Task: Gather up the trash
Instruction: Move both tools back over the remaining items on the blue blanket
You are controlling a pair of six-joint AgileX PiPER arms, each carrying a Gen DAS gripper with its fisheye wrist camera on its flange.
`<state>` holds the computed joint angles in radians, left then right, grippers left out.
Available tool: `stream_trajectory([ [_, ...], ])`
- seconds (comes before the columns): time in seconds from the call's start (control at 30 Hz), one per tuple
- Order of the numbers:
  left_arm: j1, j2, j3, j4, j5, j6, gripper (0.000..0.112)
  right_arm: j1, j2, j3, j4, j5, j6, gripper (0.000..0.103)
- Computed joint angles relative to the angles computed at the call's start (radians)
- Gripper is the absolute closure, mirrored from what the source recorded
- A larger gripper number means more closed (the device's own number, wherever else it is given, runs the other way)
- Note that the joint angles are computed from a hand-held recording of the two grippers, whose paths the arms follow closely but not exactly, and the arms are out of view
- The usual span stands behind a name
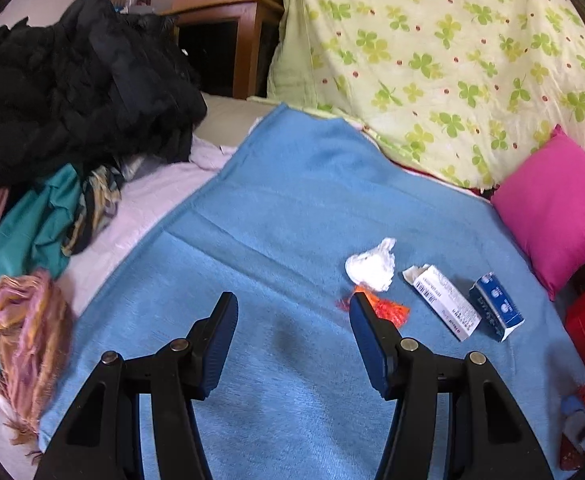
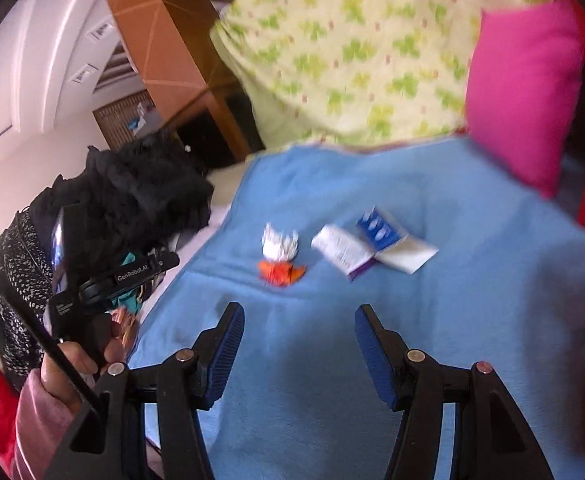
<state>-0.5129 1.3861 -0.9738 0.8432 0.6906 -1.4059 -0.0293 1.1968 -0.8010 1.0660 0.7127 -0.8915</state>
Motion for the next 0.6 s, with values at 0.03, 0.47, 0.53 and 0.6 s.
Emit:
stream_trajectory([
  [0.03, 0.010, 0.015, -0.003, -0.014, -0.017, 0.011, 0.053, 0.015, 0.044, -0.014, 0.018, -0.014, -0.017, 0.041],
  [0.47, 0.110, 0.296, -0.225, -0.137, -0.177, 0.267, 0.053, 0.113, 0.484, -0.313, -0.036, -0.109, -0.005, 0.041],
  [0.53, 0.112, 0.349, -0.284, -0.163, -0.179, 0.315, 0.053, 0.118, 0.516, -0.360, -0.104, -0.142, 0.060, 0.041],
  [0.6, 0.113, 0.389, -0.334, -0.171, -0.175, 0.348, 0.053, 0.121, 0.532, -0.383, -0.150, -0.182, 0.081, 0.041],
])
